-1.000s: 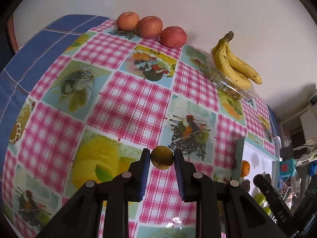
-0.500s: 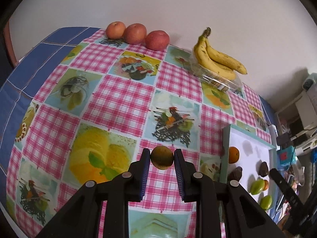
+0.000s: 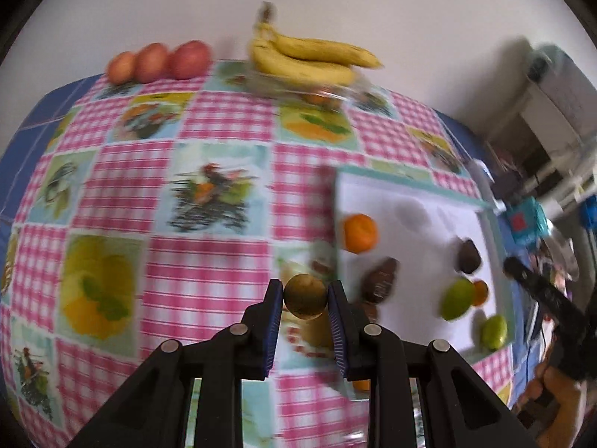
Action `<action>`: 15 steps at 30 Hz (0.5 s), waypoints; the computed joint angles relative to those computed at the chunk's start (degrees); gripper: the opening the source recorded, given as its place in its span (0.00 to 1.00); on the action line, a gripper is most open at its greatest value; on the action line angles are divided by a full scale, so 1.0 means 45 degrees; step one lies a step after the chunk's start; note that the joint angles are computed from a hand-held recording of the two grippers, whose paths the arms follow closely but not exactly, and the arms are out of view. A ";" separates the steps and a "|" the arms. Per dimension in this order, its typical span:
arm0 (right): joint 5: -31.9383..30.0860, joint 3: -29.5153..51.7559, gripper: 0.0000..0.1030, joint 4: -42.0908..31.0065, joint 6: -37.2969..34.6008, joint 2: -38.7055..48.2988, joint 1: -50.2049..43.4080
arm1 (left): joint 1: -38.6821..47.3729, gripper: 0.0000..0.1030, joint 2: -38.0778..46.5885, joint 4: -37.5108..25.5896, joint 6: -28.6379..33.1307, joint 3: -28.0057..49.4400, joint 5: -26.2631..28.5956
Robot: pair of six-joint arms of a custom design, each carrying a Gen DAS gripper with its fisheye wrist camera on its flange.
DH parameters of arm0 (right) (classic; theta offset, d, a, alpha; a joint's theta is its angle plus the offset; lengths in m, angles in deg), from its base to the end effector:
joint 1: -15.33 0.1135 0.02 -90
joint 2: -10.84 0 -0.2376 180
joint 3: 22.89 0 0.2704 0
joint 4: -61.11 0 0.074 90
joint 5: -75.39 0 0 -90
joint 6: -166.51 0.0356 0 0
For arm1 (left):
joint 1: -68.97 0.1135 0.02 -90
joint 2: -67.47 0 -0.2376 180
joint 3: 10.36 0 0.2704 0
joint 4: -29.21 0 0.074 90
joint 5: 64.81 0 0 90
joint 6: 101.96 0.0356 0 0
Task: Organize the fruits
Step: 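Carry both small round fruits over the white tray with both tools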
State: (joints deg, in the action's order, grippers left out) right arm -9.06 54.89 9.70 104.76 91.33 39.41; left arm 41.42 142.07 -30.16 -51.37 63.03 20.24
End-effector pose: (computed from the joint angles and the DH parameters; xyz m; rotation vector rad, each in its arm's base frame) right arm 0.2890 0.1254 0.2464 0.1316 2.5238 0.2508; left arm 0.2506 -0.1273 0.2415 -0.3039 2.6348 -0.2885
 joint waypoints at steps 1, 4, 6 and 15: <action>0.0098 -0.0098 0.27 -0.0024 -0.0067 -0.0046 -0.0203 | -0.0351 0.26 0.0279 0.0087 -0.0022 0.0187 -0.0133; 0.0286 -0.0410 0.27 0.0046 -0.0299 -0.0207 -0.0800 | -0.1074 0.26 0.1076 0.0426 -0.0081 0.0649 -0.0196; 0.0270 -0.0594 0.27 0.0136 -0.0414 -0.0287 -0.1161 | -0.1336 0.26 0.1573 0.0689 -0.0173 0.0876 0.0086; -0.0192 -0.0809 0.27 0.0694 -0.0893 0.0494 -0.2211 | -0.2251 0.26 0.3877 0.1374 -0.0234 0.1904 0.0356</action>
State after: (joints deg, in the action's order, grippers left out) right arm -9.93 51.25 12.83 100.74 93.55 29.46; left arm 31.29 159.52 -23.98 -52.42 71.60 21.84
